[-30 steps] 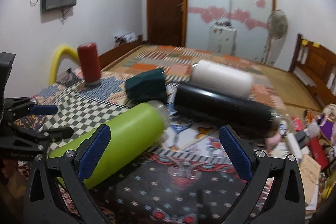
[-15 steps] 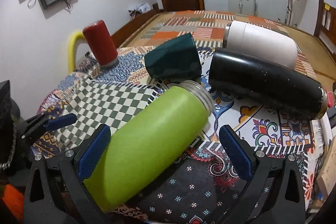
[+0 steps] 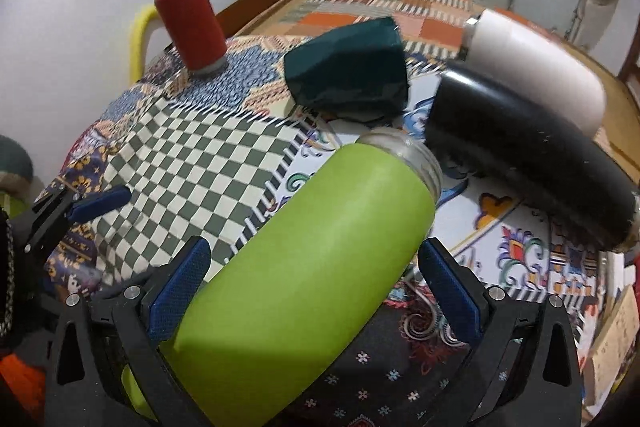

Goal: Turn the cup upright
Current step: 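Grasp the lime-green bottle with the right tool while the left tool releases it, then rotate the lime-green bottle upright with the right tool, cap end up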

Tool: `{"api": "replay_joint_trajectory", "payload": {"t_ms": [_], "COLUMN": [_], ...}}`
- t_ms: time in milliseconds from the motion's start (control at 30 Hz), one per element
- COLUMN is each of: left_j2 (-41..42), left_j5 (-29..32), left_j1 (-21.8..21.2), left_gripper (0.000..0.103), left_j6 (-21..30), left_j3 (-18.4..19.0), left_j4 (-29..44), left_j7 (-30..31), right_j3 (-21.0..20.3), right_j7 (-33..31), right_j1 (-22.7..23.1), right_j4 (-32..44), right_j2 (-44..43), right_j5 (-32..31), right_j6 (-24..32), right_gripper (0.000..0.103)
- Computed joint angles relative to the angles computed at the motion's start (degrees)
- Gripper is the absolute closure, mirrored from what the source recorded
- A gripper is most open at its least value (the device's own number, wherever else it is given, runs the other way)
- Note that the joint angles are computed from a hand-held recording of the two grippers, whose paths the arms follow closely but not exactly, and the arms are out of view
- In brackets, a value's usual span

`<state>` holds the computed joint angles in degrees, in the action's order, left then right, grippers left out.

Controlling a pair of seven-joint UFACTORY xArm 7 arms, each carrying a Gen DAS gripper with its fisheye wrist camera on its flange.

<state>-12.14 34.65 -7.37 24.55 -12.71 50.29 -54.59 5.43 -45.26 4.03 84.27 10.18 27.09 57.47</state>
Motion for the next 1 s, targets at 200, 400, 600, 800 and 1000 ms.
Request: {"api": "replay_joint_trajectory", "payload": {"t_ms": [200, 400, 600, 800, 1000], "left_j2": [-2.4, -4.1, -5.2, -5.4, -5.4], "left_j5": [3.0, 3.8, 4.4, 9.5, 20.4], "left_j1": [1.4, 3.0, 4.5, 5.7, 5.7], "left_gripper": [0.026, 0.026, 0.026, 0.025, 0.004], "left_j6": [1.0, 0.1, 0.1, 4.4, 10.5], "left_j3": [-0.9, -1.2, -2.1, -4.7, -7.9], "left_j4": [-1.1, -2.0, -2.4, -0.1, 3.6], "left_j7": [-3.1, -4.9, -6.2, -9.9, -20.0], "right_j3": [0.5, 1.2, 1.4, 1.2, -0.5], "right_j7": [0.7, 0.6, 2.5, 1.3, -3.3], "right_j1": [0.3, 0.8, 3.2, 2.3, -1.0], "right_j4": [4.0, 8.2, 12.0, 7.2, 1.9], "right_j2": [2.3, 4.7, 7.6, 3.3, -3.1], "right_j5": [-1.2, -2.3, -8.4, -7.3, 2.0], "right_j6": [5.0, 8.2, 11.2, 7.5, 3.3], "right_gripper": [0.019, 0.038, 0.036, 0.041, 0.041]}}
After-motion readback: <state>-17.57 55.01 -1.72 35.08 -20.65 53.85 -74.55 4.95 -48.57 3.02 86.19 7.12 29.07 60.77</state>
